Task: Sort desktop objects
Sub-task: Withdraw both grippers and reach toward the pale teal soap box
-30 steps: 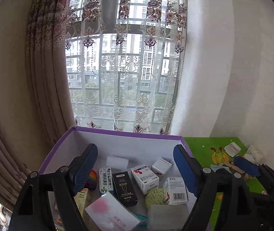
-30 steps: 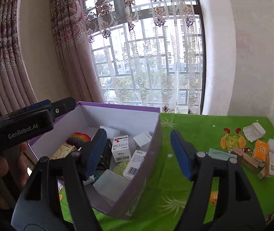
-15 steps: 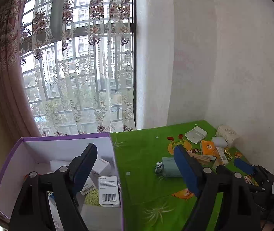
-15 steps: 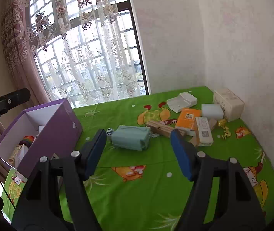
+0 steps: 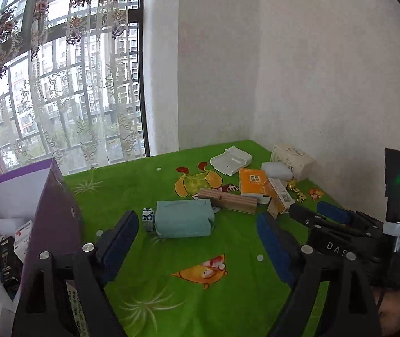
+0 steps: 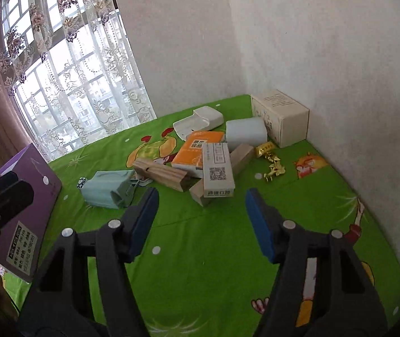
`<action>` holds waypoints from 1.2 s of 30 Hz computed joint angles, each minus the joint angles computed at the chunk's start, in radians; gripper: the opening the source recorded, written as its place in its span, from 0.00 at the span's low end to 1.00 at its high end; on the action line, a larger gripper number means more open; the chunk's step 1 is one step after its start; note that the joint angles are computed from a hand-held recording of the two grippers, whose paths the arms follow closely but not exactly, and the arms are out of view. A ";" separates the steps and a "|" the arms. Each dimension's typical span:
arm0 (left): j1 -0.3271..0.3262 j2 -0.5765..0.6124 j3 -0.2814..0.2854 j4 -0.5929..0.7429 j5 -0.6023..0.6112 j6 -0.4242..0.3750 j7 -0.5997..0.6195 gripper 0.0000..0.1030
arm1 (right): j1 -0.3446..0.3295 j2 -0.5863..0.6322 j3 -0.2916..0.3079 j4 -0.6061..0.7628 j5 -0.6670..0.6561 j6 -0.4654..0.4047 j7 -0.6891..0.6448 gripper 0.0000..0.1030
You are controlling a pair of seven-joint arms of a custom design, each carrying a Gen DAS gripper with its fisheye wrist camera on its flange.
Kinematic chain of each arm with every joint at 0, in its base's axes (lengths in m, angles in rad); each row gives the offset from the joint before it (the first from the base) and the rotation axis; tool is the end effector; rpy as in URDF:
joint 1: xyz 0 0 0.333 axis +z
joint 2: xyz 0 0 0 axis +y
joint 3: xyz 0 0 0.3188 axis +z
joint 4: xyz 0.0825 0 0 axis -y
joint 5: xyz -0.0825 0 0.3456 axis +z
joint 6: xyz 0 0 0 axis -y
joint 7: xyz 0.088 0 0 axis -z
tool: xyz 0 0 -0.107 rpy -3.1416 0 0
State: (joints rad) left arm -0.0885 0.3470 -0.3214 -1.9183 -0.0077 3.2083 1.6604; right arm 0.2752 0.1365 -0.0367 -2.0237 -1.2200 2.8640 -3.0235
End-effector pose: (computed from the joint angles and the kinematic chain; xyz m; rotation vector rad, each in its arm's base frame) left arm 0.5977 -0.2308 0.4650 -1.3270 2.0403 -1.0993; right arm 0.5457 0.1870 0.4591 -1.3274 1.9266 -0.7399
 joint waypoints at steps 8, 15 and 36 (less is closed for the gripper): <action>0.197 0.158 -0.235 0.107 -0.092 -0.087 0.107 0.84 | 0.004 0.065 -0.023 0.031 0.178 0.017 -0.168 0.53; 0.078 0.224 -0.111 0.245 -0.142 -0.222 0.104 0.84 | 0.027 0.096 -0.050 0.056 0.293 0.024 -0.277 0.50; -0.190 0.309 0.200 0.451 0.072 -0.398 -0.237 0.80 | 0.064 0.129 -0.106 0.064 0.498 0.085 -0.464 0.36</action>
